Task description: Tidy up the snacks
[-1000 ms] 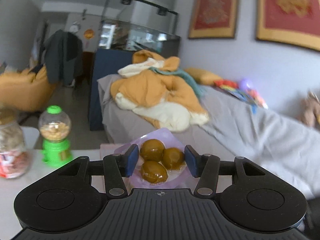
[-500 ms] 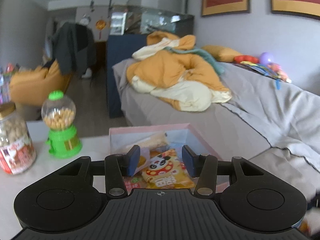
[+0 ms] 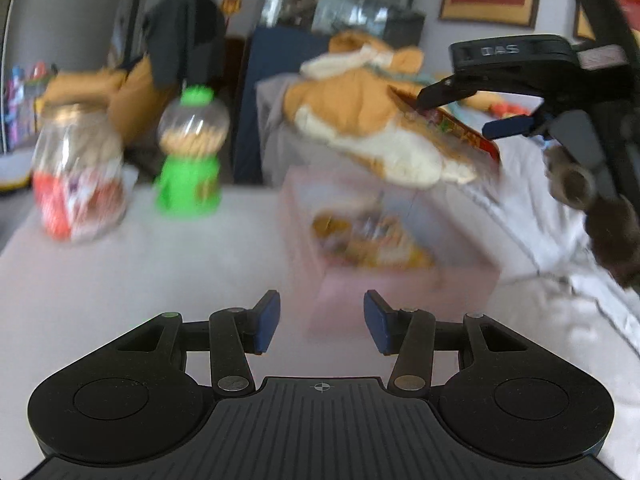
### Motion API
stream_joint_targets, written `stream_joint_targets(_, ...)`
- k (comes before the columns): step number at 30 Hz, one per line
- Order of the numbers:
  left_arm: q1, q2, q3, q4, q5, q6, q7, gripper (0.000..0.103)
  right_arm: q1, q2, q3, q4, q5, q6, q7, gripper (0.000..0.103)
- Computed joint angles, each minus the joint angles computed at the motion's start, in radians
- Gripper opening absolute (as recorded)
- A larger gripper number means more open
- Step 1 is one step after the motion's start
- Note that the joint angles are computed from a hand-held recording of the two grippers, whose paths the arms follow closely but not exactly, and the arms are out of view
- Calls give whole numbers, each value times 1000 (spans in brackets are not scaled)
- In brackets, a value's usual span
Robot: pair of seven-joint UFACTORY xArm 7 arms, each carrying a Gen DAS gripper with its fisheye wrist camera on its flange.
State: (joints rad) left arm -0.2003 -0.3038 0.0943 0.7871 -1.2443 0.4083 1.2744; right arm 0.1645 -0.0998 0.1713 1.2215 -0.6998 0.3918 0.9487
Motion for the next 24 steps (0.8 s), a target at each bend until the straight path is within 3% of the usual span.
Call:
stream_joint_targets(2, 12, -24, 11, -44, 12, 8, 10, 52, 12, 60, 0, 44, 30, 67, 10, 94)
stream_joint_targets(7, 5, -111, 22, -154, 8, -1, 29, 52, 22, -26, -20, -157, 87, -26, 53, 94)
stream_joint_targets(12, -68, -226, -1, -269, -25, -120, 46, 52, -13, -193, 81, -393, 15, -14, 167, 94)
stream_joint_targets(16, -154, -208, -7, -281, -56, -233, 61, 52, -11, -286, 146, -535, 75, -4, 200, 94)
stream_joint_targets(19, -210, -150, 0, -262, -59, -305, 61, 52, -30, -301, 205, -582, 86, 21, 264, 94)
stream_joint_targets(21, -233, -122, 0, -257, -33, -340, 33, 52, -82, -300, 288, -578, -11, 64, 343, 96)
stream_joint_targets(22, -241, -116, 2, -255, -18, -351, 18, 52, -84, -285, 305, -559, -35, 108, 356, 101)
stream_joint_targets(24, -259, -112, 4, -262, 13, -383, -5, 52, -72, -276, 307, -549, -63, 153, 396, 103)
